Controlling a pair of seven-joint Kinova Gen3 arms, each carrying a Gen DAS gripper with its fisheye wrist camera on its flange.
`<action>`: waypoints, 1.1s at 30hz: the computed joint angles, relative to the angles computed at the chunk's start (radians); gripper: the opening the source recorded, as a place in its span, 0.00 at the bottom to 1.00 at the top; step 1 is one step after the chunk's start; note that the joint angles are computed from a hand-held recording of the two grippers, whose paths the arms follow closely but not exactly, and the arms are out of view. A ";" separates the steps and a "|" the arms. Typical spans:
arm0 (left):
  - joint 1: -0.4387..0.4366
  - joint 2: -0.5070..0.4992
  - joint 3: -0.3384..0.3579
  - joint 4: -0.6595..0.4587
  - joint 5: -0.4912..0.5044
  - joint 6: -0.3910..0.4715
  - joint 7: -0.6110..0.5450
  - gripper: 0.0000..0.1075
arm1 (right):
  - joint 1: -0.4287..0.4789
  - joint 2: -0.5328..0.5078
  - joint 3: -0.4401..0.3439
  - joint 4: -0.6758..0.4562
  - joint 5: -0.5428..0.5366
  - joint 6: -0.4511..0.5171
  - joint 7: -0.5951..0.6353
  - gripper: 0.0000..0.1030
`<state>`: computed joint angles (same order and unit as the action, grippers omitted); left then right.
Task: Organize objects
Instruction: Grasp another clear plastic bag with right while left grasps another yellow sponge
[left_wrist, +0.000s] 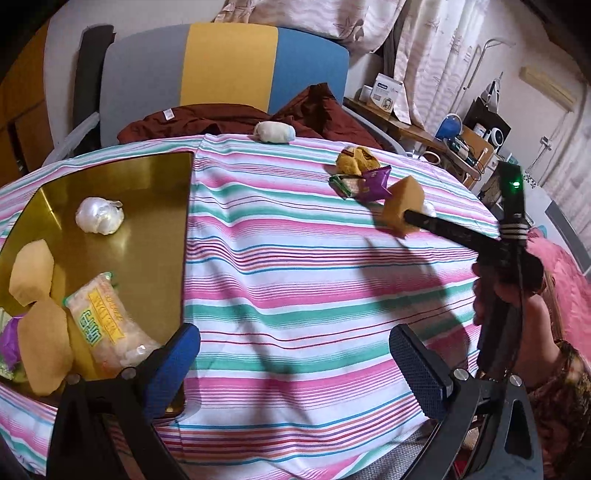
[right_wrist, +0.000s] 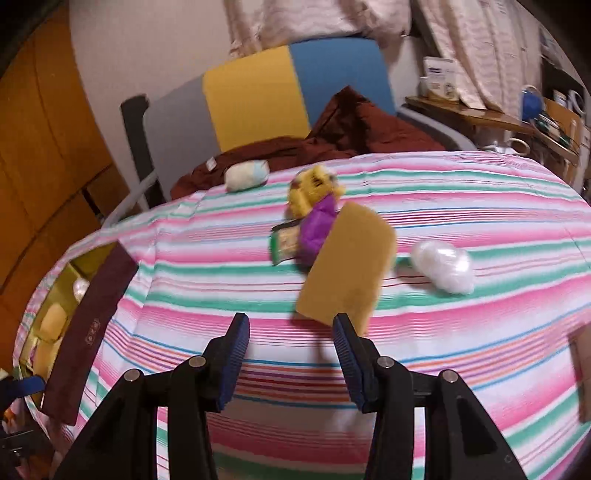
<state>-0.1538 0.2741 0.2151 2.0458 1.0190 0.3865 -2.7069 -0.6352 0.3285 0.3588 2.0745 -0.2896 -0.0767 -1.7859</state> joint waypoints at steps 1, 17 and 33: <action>0.005 0.001 0.000 -0.001 -0.004 -0.003 0.003 0.96 | -0.032 -0.004 0.046 0.015 -0.031 -0.018 0.014 0.46; 0.044 0.007 0.023 -0.006 -0.090 -0.025 0.072 0.96 | -0.009 0.171 0.233 -0.193 0.095 0.223 -0.023 0.52; 0.123 0.063 0.064 -0.094 -0.325 -0.070 0.305 0.96 | -0.160 0.189 0.364 -0.075 0.166 0.060 -0.210 0.16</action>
<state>-0.0308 0.3370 0.2790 1.9514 0.6942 0.3168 -2.4023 -0.7949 0.5175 0.7229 1.9992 -0.1231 -0.0164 -1.9957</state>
